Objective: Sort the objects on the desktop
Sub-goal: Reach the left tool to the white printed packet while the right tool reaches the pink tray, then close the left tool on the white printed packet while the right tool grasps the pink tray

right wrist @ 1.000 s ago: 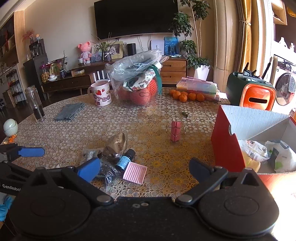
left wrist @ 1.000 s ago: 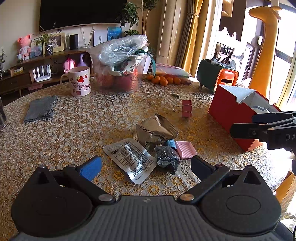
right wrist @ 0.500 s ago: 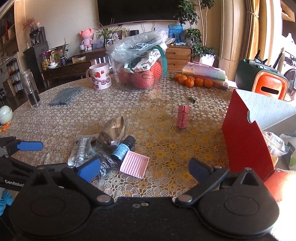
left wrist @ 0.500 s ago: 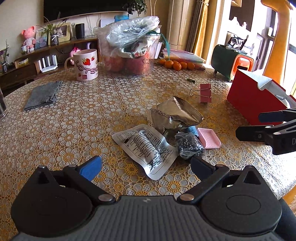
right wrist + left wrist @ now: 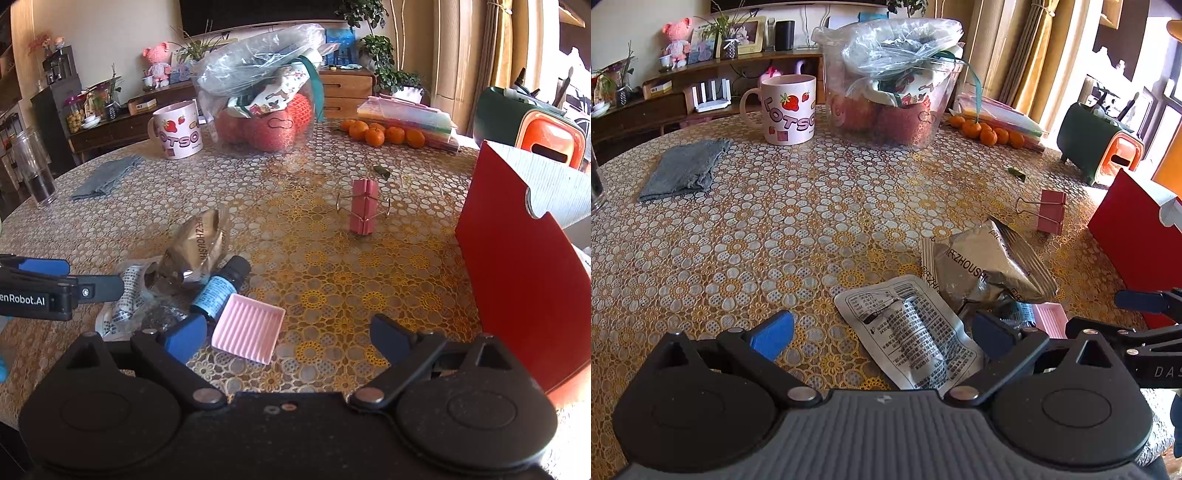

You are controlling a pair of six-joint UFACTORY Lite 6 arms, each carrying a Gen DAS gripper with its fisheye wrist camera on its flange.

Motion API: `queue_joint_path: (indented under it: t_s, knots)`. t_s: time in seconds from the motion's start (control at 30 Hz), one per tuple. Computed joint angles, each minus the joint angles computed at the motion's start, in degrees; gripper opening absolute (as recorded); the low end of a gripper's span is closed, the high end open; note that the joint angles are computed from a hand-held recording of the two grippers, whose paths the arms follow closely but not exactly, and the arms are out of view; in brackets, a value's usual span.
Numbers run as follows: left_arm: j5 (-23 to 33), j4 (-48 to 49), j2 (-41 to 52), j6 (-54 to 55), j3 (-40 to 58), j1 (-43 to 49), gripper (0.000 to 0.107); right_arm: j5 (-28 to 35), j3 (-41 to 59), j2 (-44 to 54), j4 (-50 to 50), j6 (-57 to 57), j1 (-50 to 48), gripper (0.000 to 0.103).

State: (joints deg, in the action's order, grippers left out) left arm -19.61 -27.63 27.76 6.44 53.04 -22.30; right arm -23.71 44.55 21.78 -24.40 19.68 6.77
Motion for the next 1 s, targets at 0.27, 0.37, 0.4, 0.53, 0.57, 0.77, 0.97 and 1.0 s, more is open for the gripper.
queue_joint_path:
  t_s: [0.27, 0.37, 0.4, 0.53, 0.57, 0.77, 0.97, 1.0]
  knots:
    - [3.1, -4.9, 5.6, 4.2, 6.4, -0.3, 0.103, 0.9, 5.3, 5.8, -0.5, 1.2, 1.3, 0.092]
    - [3.8, -8.2, 6.9, 7.3, 7.7, -0.5, 0.103, 1.4, 6.4, 7.2, 0.7, 0.1, 2.0, 0.087]
    - [3.9, -9.0, 7.2, 8.2, 8.0, -0.6, 0.103, 1.5, 6.5, 7.4, 0.1, 0.7, 2.0, 0.086]
    - [3.7, -12.2, 7.9, 12.2, 8.6, -1.2, 0.102, 2.0, 6.7, 8.0, 2.2, -2.3, 2.6, 0.076]
    - [3.5, -13.1, 8.1, 13.5, 8.6, -1.4, 0.102, 1.9, 6.5, 8.0, 3.8, -4.3, 2.9, 0.075]
    - [2.4, -12.6, 7.6, 14.6, 6.8, -0.9, 0.102, 2.6, 6.3, 7.8, 8.5, -11.8, 3.9, 0.070]
    - [1.7, -11.4, 7.0, 15.5, 5.4, -0.1, 0.102, 2.6, 6.1, 7.6, 6.5, -10.3, 2.9, 0.068]
    - [1.7, -11.5, 7.2, 15.6, 5.7, -0.2, 0.102, 2.6, 6.2, 7.6, 6.9, -10.5, 3.0, 0.068]
